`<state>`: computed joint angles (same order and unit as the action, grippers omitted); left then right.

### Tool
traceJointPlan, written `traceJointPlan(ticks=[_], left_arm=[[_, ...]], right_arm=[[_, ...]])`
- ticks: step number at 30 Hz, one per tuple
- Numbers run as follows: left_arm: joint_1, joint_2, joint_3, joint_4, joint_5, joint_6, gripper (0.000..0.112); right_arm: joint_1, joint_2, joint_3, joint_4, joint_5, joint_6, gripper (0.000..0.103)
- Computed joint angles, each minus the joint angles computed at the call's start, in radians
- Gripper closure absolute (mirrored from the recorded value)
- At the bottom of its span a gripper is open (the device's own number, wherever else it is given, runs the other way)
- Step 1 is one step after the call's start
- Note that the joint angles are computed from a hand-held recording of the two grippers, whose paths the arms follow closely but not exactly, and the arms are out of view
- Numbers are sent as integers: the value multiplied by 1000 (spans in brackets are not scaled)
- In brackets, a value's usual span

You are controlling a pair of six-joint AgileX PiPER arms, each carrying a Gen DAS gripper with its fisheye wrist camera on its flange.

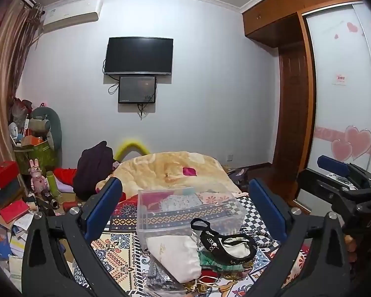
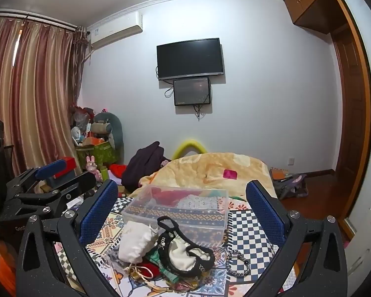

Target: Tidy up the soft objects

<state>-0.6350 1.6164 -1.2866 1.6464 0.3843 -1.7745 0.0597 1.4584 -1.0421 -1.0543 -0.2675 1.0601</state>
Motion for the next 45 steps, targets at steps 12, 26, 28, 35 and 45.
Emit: traceJointPlan(ticks=[12,26,28,35,45], left_arm=[[6,-9,8,16,0,-17,9],[-14,13,-6,16,26,-16,9],[-15,14,-10,-2,27,-1,9],[-15,12,-11,-16,27,18,9],[-15,11,-17,-72,26,78,9]], right_arm=[[-1,-6,2,3,-4,6,0],[3,-8,9,41,-12,-34,0],[4,-10,11,54,-14,-46,0],[4,-12,15,59,-19,-50,0],[3,-8,20,68,-26,-63,0]])
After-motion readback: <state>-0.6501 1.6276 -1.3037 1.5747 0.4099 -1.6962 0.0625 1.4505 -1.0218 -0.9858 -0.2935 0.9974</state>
